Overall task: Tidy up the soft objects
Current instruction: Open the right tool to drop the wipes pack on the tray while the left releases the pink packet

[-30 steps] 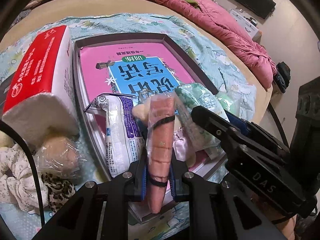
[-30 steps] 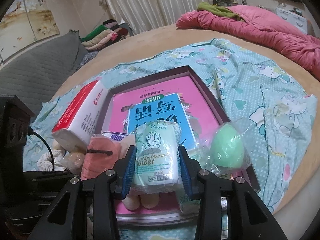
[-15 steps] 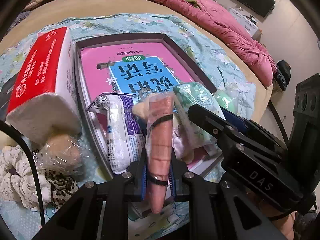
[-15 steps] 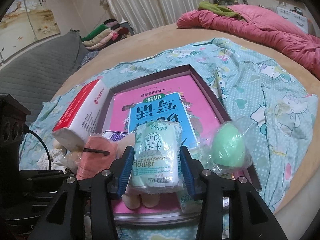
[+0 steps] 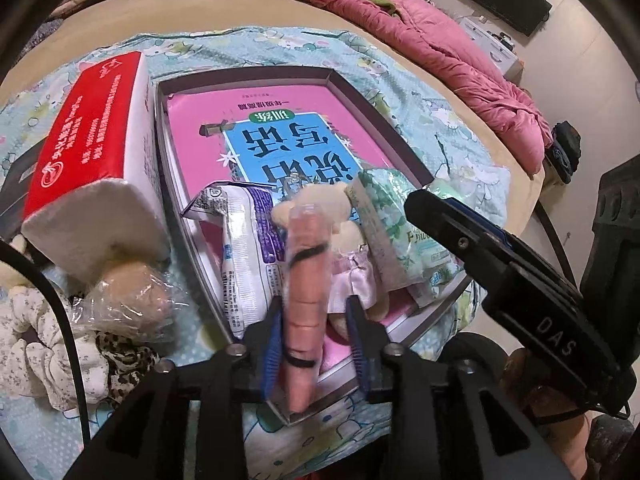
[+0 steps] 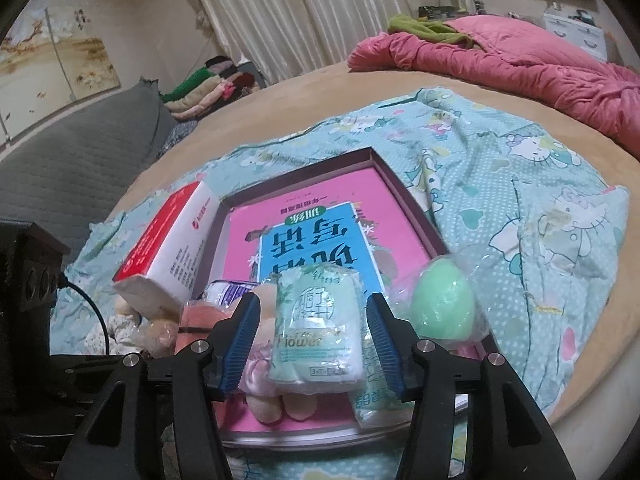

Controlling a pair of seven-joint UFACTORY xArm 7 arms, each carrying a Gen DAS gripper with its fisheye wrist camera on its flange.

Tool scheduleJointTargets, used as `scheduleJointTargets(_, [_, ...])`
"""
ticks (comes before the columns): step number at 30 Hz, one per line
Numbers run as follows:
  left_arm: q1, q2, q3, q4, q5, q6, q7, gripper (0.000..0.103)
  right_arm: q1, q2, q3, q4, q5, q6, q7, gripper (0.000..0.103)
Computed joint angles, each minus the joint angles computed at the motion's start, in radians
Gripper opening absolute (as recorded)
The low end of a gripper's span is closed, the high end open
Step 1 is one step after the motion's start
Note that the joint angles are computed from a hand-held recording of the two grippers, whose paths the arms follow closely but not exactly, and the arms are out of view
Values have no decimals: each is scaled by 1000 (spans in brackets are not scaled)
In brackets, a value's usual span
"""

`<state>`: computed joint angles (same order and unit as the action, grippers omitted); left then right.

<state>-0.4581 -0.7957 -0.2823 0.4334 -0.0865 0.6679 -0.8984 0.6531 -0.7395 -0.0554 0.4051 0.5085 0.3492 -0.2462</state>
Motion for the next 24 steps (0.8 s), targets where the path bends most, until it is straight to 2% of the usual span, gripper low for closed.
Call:
scheduleJointTargets(10, [7, -44, -9, -3, 17, 47, -9, 38, -4, -6, 8, -2, -12, -4, 9, 59])
scheduleJointTargets(13, [14, -56, -20, 4, 26, 68, -19, 42, -11, -12, 12, -5, -19, -5, 18, 66])
scheduleJointTargets(19, [20, -79, -37, 25, 49, 105, -26, 44, -30, -31, 29, -15, -48, -13, 46, 71])
scheduleJointTargets(24, [27, -89, -58, 50, 72, 139, -30, 52, -45, -51, 46, -24, -82, -24, 80, 74])
